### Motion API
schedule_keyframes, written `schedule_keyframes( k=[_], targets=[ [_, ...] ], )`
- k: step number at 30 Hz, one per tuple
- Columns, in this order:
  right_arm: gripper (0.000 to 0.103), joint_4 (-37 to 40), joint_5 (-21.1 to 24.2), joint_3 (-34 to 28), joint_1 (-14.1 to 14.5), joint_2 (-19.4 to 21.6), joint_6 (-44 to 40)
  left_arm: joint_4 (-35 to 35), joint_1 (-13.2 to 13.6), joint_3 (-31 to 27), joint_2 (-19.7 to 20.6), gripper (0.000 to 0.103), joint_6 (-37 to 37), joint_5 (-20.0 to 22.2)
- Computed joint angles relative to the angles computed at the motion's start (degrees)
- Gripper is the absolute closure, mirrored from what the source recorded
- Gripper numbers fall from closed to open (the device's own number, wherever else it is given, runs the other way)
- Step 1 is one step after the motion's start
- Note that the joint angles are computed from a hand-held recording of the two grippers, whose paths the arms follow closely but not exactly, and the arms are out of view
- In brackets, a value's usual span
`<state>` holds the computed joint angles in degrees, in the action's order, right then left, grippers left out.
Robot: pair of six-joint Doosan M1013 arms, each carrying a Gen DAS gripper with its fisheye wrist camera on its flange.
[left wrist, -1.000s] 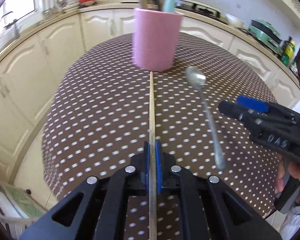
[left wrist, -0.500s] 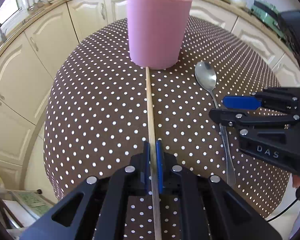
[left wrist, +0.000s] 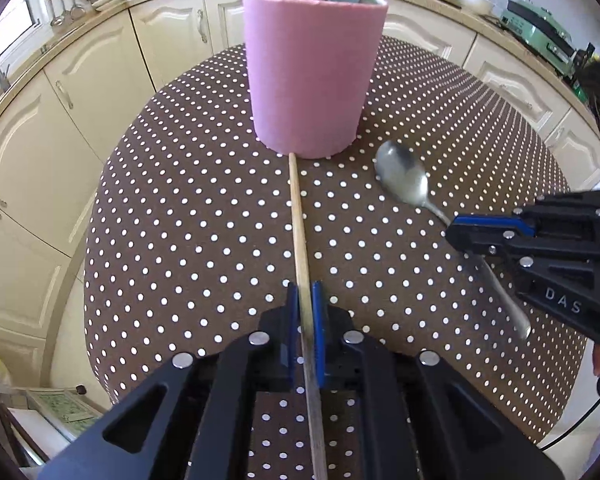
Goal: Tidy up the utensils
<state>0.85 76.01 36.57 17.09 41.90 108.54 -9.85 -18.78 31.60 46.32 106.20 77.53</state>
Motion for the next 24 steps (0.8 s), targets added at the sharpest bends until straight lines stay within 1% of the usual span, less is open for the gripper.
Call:
schedule_keyframes(
  k=[2,3,5,7,11,14,15,17,18,20,22,24],
  targets=[
    [0.098,0.63,-4.65,5.25,0.02,-2.76,1.1,-1.82,0.5,3.37,-1.75,0.097,0.36,-3.28],
    [0.098,1.06,-6.07,6.88,-0.14,-3.63,1.27,-3.05,0.85,5.16,-2.72,0.097,0.67,-5.03],
    [0.098,1.74,-8.57,9.98,-0.44,-5.35,1.16,-4.3,1.2,6.8,-3.64,0.097,0.57,-6.86],
    [0.098,2.0,-10.28,12.16,-0.66,-6.66,1.34,-6.38,1.53,9.04,-5.0,0.097,1.43,-9.61],
    [0.098,3.15,-16.0,17.61,-1.35,-10.27,1.12,-10.9,2.15,13.37,-7.7,0.097,3.6,-15.19],
    [0.098,4.92,-19.18,20.89,-2.0,-12.7,0.1,-13.65,2.32,15.87,-9.42,0.097,4.97,-18.54],
    [0.098,5.67,-19.23,21.41,-2.22,-13.13,-0.58,-14.27,2.44,16.28,-9.74,0.097,5.12,-19.08],
    [0.098,5.24,-17.4,21.08,-2.27,-13.19,-1.17,-14.6,2.51,15.38,-9.43,0.097,5.05,-17.59],
    [0.098,4.97,-16.51,20.73,-2.25,-13.09,-1.27,-13.42,2.33,14.86,-9.23,0.097,4.29,-16.86],
    [0.098,3.97,-12.06,18.71,-1.94,-11.95,-1.1,-9.9,1.75,13.55,-8.61,0.097,2.62,-14.86],
    [0.098,2.58,-6.71,15.89,-1.72,-10.54,-2.01,-8.68,1.57,12.59,-8.02,0.097,2.2,-12.99],
    [0.097,1.26,-4.11,14.35,-1.54,-9.77,-1.96,-7.39,1.37,11.98,-7.56,0.097,1.55,-11.79]
  ],
)
